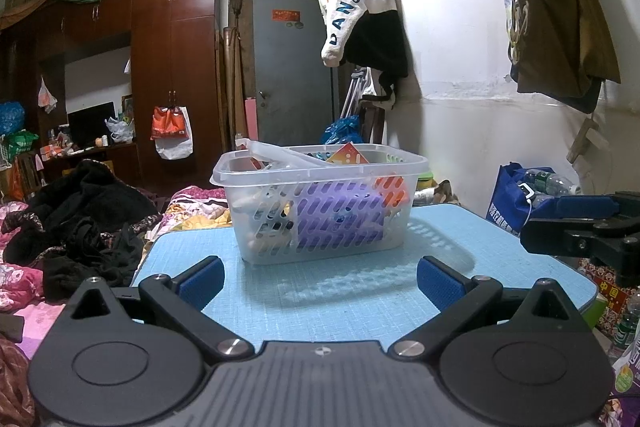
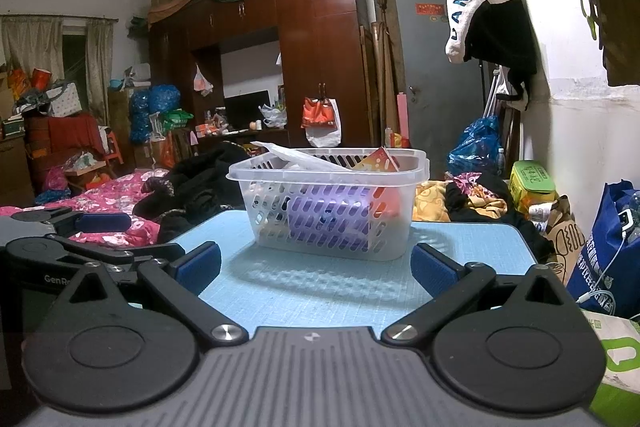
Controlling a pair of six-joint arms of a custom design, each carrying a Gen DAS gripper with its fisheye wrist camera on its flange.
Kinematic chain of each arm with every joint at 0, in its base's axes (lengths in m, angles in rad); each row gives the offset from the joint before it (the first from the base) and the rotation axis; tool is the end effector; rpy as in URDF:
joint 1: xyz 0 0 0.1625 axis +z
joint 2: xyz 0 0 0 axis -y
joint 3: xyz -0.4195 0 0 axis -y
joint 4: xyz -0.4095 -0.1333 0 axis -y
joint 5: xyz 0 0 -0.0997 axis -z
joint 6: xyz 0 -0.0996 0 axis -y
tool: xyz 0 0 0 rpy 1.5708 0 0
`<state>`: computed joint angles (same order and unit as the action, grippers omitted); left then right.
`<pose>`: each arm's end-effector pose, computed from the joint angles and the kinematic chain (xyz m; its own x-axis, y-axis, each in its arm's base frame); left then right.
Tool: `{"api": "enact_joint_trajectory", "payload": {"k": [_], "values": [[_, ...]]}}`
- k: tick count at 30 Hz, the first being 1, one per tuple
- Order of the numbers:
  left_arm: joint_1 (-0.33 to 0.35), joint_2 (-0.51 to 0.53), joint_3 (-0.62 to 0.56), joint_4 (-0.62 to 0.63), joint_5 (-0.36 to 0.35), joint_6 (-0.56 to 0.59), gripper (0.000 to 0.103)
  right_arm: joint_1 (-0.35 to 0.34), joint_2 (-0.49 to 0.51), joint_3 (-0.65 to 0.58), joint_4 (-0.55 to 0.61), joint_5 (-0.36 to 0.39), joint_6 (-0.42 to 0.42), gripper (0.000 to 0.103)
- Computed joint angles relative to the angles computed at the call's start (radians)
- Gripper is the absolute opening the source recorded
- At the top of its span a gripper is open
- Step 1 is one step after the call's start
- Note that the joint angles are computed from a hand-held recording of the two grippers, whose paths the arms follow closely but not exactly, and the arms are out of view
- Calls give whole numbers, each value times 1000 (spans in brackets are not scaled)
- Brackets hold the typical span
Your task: Organize objects
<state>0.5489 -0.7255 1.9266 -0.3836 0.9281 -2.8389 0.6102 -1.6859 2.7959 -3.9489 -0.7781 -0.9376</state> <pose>-0.2778 -0.3961 -0.0673 -0.5470 0.5611 -0.6212 0.8228 0.2235 -0.5226 -0.0718 -0.2994 0.2868 -0.7646 -0.0278 0.6439 -0.6289 0.2507 -0.7360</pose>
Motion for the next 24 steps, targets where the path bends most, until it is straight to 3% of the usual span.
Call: {"api": "enact_joint_trajectory", "payload": {"k": [24], "values": [[-2,7,-7,4,7,-4,103,-7,-14,5,19,7,-13,103]]}}
